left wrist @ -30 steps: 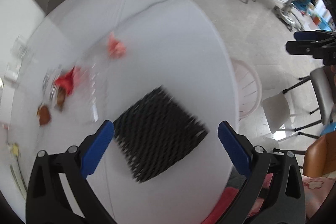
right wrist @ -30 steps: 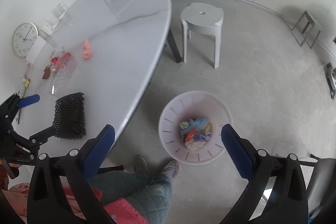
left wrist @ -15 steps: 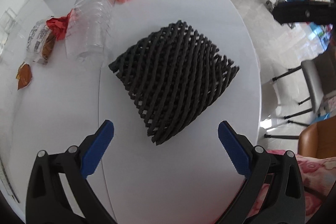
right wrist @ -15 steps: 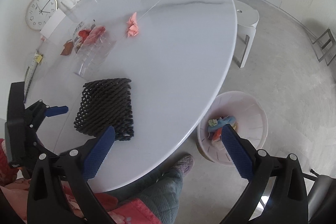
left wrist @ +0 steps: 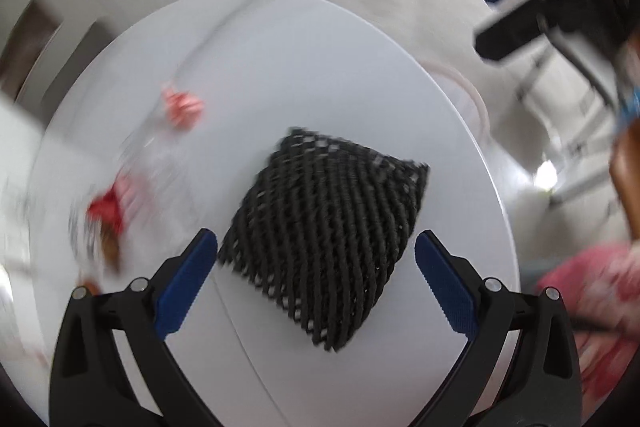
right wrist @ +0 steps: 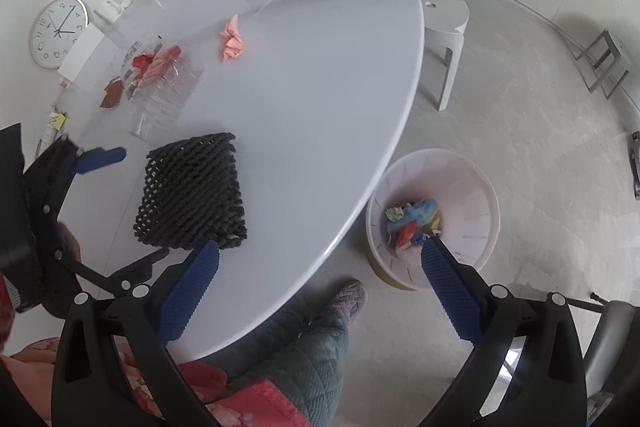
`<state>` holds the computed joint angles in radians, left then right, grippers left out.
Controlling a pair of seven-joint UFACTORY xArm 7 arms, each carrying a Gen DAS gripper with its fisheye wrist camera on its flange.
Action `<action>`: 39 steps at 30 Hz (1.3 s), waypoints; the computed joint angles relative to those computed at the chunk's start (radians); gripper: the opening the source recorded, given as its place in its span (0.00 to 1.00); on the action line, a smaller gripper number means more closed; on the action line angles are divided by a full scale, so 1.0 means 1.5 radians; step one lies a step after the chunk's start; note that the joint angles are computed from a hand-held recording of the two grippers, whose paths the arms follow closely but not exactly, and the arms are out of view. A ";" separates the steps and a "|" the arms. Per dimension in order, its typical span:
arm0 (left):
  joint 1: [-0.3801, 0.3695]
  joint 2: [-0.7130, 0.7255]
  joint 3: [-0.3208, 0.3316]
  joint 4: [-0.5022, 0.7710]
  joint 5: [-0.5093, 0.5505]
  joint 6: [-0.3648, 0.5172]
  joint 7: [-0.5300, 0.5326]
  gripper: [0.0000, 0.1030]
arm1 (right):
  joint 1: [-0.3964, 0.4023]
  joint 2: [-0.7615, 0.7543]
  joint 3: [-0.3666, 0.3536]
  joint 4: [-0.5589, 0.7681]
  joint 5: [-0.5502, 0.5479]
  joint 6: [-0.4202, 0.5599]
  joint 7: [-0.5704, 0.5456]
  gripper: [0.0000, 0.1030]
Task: Collect trash
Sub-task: 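Grasp the black mesh net with the left gripper, then grasp the clear plastic bottle with the right gripper while the left holds the net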
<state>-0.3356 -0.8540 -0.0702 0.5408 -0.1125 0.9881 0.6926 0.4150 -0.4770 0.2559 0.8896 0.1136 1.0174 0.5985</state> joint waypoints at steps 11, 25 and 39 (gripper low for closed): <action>-0.012 0.092 0.024 0.015 0.006 0.000 0.139 0.61 | 0.001 -0.054 0.006 -0.044 0.017 0.007 0.061 0.98; 0.045 0.078 0.054 0.053 -0.098 0.078 0.059 0.12 | 0.008 0.034 0.005 0.023 0.007 -0.025 0.035 0.98; 0.219 -0.028 0.160 0.115 -0.066 0.163 -0.087 0.12 | 0.052 0.331 0.025 0.310 -0.038 -0.117 0.066 0.98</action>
<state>-0.0065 -0.8955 0.1700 0.7133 -0.2117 1.2330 0.5618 0.4924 0.0200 0.2938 1.3541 0.0560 0.8421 0.6971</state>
